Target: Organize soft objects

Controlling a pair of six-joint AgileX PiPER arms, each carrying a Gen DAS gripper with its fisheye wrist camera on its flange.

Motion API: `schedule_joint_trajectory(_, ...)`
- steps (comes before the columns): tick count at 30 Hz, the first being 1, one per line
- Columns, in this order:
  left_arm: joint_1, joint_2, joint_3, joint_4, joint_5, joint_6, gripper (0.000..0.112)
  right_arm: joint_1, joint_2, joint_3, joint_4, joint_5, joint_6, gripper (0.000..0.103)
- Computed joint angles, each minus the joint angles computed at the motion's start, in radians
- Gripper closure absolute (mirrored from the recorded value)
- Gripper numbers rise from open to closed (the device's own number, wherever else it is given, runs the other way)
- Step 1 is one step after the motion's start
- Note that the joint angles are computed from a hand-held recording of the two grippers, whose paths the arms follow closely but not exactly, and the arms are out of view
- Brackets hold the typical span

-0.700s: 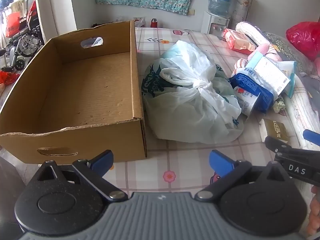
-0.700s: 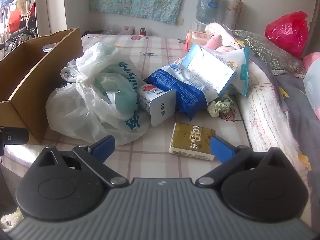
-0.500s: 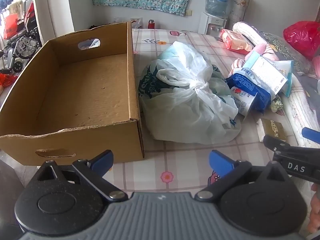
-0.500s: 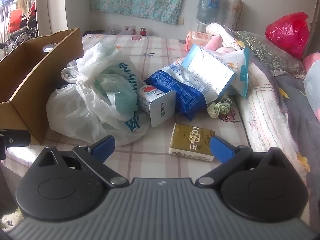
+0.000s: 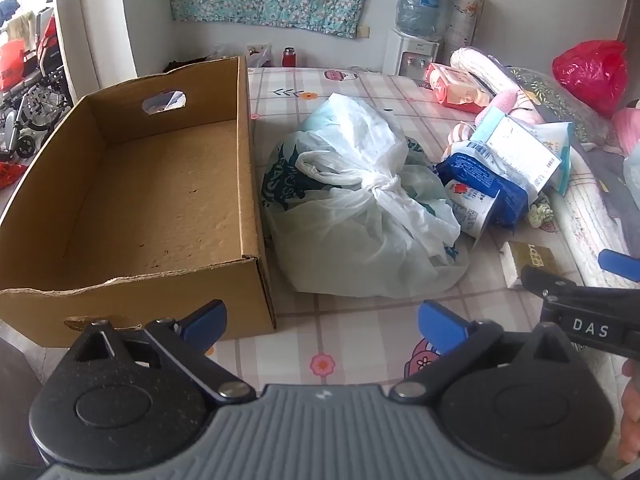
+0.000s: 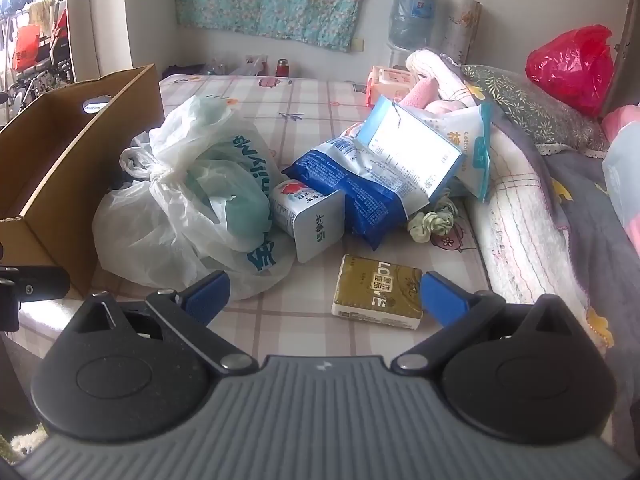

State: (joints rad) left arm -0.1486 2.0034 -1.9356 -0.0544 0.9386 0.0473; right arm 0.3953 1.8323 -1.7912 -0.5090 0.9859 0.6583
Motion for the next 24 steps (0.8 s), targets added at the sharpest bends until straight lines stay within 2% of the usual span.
schedule_joint_trajectory(24, -0.001, 0.011, -0.016, -0.007, 0.007, 0.009, 0.010, -0.012, 0.014, -0.026, 0.019, 0.018, -0.014, 0.001)
